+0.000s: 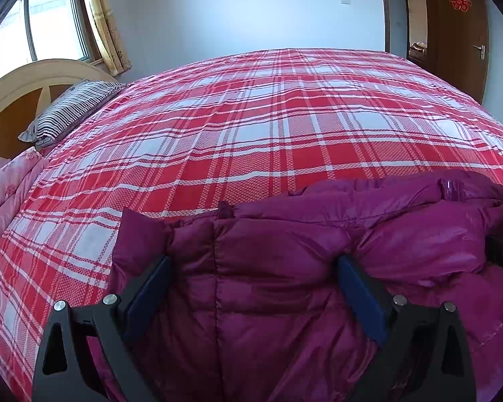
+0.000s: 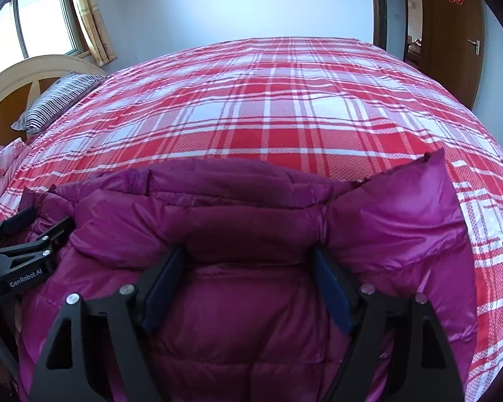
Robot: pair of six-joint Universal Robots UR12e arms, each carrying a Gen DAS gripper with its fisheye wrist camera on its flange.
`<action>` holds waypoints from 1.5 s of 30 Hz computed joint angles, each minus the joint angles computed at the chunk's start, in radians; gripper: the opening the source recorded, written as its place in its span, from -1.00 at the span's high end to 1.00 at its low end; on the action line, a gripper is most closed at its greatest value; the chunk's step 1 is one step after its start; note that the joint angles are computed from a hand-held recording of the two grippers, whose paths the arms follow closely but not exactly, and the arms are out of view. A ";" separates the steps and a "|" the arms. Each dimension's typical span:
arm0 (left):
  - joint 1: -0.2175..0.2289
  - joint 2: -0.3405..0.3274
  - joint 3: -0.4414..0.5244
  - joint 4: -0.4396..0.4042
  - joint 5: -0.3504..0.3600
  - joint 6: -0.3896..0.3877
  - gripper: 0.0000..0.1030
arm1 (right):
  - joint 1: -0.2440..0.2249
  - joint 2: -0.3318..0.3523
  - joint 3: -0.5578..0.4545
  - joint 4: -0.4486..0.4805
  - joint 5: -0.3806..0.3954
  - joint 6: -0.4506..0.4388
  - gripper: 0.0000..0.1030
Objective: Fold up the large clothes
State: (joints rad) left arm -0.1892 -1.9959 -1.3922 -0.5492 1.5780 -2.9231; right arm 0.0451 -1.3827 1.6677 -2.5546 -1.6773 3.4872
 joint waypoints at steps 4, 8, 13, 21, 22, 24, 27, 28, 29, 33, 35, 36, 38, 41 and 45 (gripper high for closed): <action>-0.001 -0.002 0.004 -0.008 0.004 0.002 -0.92 | -0.005 0.002 -0.002 0.005 0.013 0.002 -0.61; -0.002 -0.003 0.007 -0.012 0.007 -0.001 -0.92 | -0.006 0.003 -0.003 0.009 0.016 0.001 -0.64; -0.007 -0.006 0.010 0.018 0.025 -0.007 -0.92 | -0.008 0.006 -0.010 0.015 0.010 0.012 -0.64; 0.005 -0.025 0.046 -0.056 -0.021 -0.034 -0.98 | -0.014 0.015 -0.019 0.019 0.014 0.020 -0.65; 0.007 -0.026 0.048 -0.063 -0.028 -0.037 -0.98 | -0.014 0.015 -0.020 0.021 0.014 0.020 -0.66; 0.011 -0.027 0.050 -0.075 -0.044 -0.044 -0.98 | -0.015 0.016 -0.020 0.022 0.017 0.019 -0.67; 0.012 -0.029 0.054 -0.088 -0.048 -0.046 -0.98 | -0.015 0.018 -0.026 0.037 0.016 0.013 -0.71; 0.011 -0.029 0.054 -0.088 -0.045 -0.045 -0.98 | -0.013 0.020 -0.028 0.041 0.011 0.009 -0.72; 0.010 -0.030 0.055 -0.090 -0.042 -0.043 -0.98 | -0.011 0.021 -0.030 0.044 0.007 0.007 -0.72; 0.008 -0.030 0.056 -0.092 -0.034 -0.038 -0.98 | -0.010 0.022 -0.030 0.047 0.003 0.006 -0.73; 0.009 -0.030 0.055 -0.091 -0.034 -0.038 -0.98 | -0.009 0.023 -0.033 0.052 -0.002 0.003 -0.73; 0.008 -0.030 0.055 -0.091 -0.033 -0.037 -0.98 | -0.008 0.024 -0.034 0.054 -0.003 0.002 -0.74; 0.008 -0.030 0.055 -0.091 -0.032 -0.037 -0.98 | -0.007 0.026 -0.037 0.059 -0.008 -0.001 -0.75; 0.001 -0.026 0.051 -0.072 -0.001 -0.027 -0.98 | -0.001 0.030 -0.042 0.066 -0.025 -0.009 -0.78; -0.009 0.002 0.014 0.007 0.038 -0.007 -0.98 | 0.006 0.037 -0.052 0.083 -0.044 -0.022 -0.84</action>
